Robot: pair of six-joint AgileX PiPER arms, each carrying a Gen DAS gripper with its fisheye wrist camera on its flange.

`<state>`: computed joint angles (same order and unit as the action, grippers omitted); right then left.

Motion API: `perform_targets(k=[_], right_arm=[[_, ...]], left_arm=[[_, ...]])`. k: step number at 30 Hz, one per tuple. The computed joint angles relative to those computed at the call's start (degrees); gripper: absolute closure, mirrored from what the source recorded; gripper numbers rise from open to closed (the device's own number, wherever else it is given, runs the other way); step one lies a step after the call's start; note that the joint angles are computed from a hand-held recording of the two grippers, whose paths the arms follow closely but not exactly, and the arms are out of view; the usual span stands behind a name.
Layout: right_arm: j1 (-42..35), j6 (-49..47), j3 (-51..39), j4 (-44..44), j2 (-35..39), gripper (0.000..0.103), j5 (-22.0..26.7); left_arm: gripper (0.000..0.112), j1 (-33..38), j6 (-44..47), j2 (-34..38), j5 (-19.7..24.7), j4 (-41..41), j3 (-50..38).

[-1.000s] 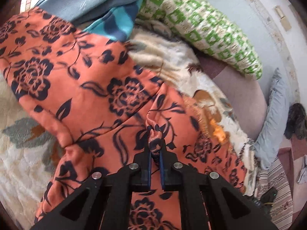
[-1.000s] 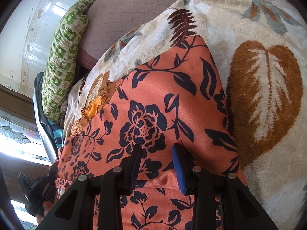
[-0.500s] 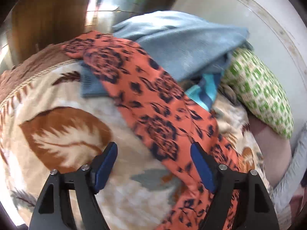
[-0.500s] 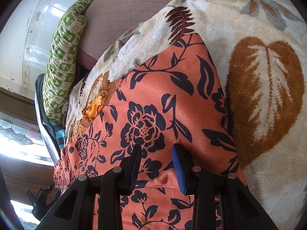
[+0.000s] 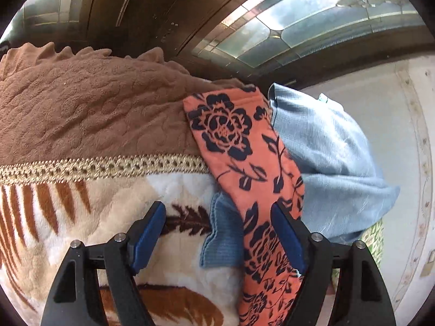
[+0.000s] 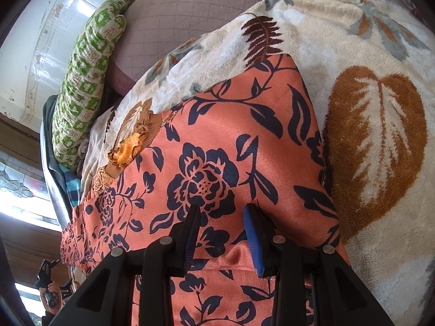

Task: Fold small clothes

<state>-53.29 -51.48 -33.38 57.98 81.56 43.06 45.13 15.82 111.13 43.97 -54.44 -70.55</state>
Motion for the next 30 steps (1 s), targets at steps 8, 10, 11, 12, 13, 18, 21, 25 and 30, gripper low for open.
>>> perform_targets(k=[8, 10, 11, 12, 13, 18, 21, 25, 30], right_arm=[[4.85, -1.33, 1.86, 0.22, -2.12, 0.065, -7.05], [6.73, -0.86, 2.29, -0.19, -2.83, 0.065, -9.35], [7.63, -0.75, 2.57, -0.37, -3.2, 0.064, -10.5], [8.5, -0.71, 2.81, -0.69, -3.59, 0.064, -11.64], [9.59, -0.65, 3.14, -0.93, -3.97, 0.063, -12.94], [14.47, -0.72, 4.6, -1.19, -5.46, 0.05, -18.06], [15.68, -0.14, 4.82, -1.75, -5.69, 0.05, -19.58], [13.34, -1.69, 4.12, -0.8, -5.07, 0.05, -16.62], [15.36, -0.54, 4.77, -1.9, -5.5, 0.05, -19.25]], left_arm=[[0.035, 2.49, 11.52, 4.42, 5.1, -13.27, -0.04], [0.04, 2.93, 15.7, 4.28, 5.3, -17.24, 1.91], [0.042, 2.99, 16.39, 4.69, 5.36, -17.8, 1.66], [0.046, 2.56, 16.2, 5.42, 5.19, -17.75, 0.77], [0.056, 2.25, 15.77, 6.12, 5.28, -17.86, 0.06], [0.063, 1.45, 19.08, 6.31, 5.2, -23.4, 1.03], [0.063, 1.68, 19.2, 6.0, 5.54, -24.63, 2.03], [0.062, 4.16, 18.88, 4.67, 9.14, -20.06, 1.94], [0.061, 4.86, 18.97, 3.73, 10.54, -21.25, 1.63]])
